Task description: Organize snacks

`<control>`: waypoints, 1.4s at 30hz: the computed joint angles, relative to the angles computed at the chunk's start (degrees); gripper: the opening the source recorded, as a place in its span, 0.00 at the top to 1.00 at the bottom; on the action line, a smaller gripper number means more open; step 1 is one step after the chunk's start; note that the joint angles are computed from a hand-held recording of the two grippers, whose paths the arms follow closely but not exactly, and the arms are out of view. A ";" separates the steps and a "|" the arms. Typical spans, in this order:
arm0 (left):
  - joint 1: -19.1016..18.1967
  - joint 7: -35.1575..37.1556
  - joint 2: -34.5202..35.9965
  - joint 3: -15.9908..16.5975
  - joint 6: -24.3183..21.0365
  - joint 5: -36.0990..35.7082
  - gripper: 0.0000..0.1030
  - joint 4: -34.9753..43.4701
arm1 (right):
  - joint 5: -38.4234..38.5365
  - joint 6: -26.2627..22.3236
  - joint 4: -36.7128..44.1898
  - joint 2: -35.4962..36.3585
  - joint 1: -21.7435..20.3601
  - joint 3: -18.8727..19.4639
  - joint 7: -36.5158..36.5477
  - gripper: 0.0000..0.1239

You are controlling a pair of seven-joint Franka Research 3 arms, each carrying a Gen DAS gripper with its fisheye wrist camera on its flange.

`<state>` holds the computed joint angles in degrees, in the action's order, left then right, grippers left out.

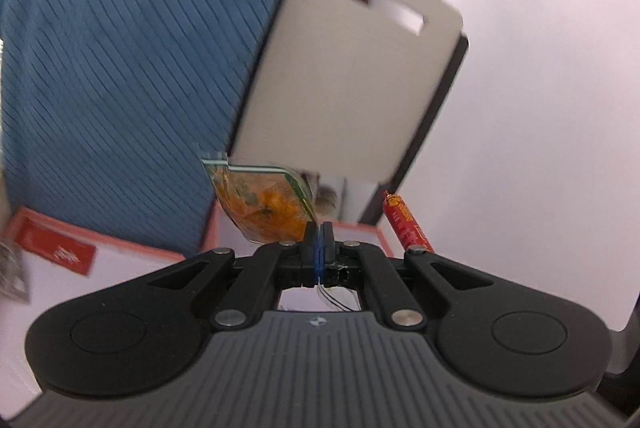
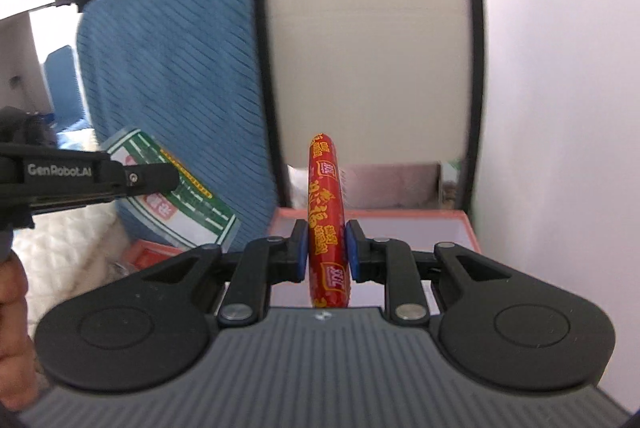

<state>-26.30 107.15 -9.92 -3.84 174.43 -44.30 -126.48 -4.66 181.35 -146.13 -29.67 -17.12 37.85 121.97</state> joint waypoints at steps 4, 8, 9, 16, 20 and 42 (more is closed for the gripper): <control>1.42 -0.65 3.28 -1.87 -3.68 1.61 1.00 2.47 | 0.51 0.18 -2.60 0.93 -0.31 -0.52 0.56 0.81; 4.50 -4.80 5.24 -5.05 -6.74 6.17 1.00 3.30 | 0.46 0.29 -4.86 2.43 -0.37 -0.83 0.89 0.81; 5.05 -5.25 5.77 -5.56 -7.61 7.03 1.00 3.67 | 0.45 0.00 -5.20 2.91 -0.33 -0.97 0.92 0.81; 7.56 -4.58 7.17 -7.70 -12.13 7.28 1.00 3.98 | -1.54 -1.29 -5.37 4.92 -1.53 -1.25 2.41 0.81; 8.53 -4.75 7.32 -8.20 -14.02 7.83 0.99 4.11 | -2.82 -2.42 -5.47 5.81 0.48 -4.23 1.87 0.81; 4.24 -5.87 -10.89 0.68 -15.18 15.32 0.24 -3.05 | -1.73 -4.76 -6.60 -10.09 8.17 -10.54 4.82 0.48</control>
<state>-22.06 101.27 -20.80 -3.16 159.25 -28.98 -129.54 -6.39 176.60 -152.72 -39.75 -8.96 27.31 126.79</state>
